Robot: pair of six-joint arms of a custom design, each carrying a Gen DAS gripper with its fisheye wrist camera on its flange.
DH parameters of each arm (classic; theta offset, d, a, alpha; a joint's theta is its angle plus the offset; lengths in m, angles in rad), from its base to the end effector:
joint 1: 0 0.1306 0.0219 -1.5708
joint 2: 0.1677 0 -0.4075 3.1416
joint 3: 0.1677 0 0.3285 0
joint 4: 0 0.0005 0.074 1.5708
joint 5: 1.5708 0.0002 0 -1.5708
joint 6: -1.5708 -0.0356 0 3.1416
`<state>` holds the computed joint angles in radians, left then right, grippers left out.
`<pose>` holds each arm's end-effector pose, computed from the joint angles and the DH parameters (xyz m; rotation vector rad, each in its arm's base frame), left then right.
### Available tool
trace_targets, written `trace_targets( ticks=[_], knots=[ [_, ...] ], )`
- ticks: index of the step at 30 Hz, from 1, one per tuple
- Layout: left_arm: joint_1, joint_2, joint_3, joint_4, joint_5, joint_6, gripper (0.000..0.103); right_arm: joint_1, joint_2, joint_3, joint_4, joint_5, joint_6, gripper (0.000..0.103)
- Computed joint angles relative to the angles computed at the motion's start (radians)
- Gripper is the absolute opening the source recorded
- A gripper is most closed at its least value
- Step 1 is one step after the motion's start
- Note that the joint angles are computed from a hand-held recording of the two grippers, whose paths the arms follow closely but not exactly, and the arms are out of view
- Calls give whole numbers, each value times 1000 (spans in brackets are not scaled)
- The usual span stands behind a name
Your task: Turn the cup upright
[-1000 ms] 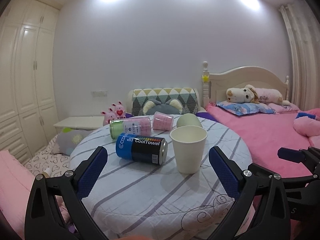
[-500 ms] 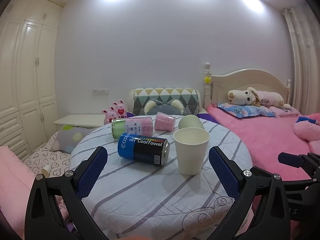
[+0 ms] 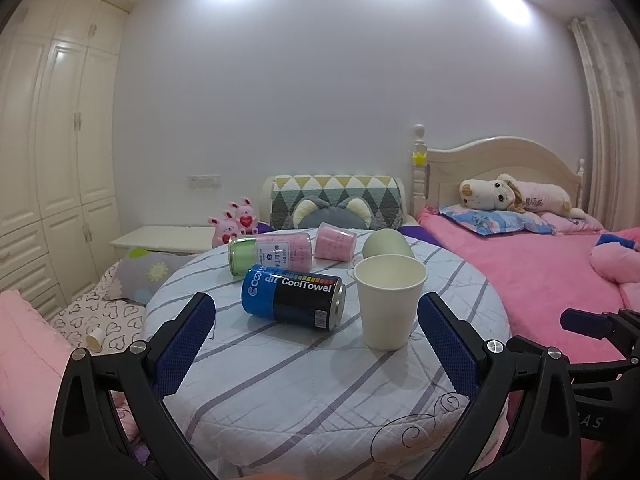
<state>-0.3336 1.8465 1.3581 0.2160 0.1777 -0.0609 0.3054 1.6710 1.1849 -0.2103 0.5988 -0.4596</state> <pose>0.5569 -0.2002 0.3150 0.4850 1.7889 -0.3540 0.4825 0.1305 0.3036 0.4675 2.0867 -0.2369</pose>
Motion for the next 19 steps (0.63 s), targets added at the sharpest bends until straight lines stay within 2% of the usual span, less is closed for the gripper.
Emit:
trace_targets(
  ticks=[19],
  knots=[
    [0,-3,-6,13,-14,-7,102,0,-4,-7,-5,-6,-2,81]
  ],
)
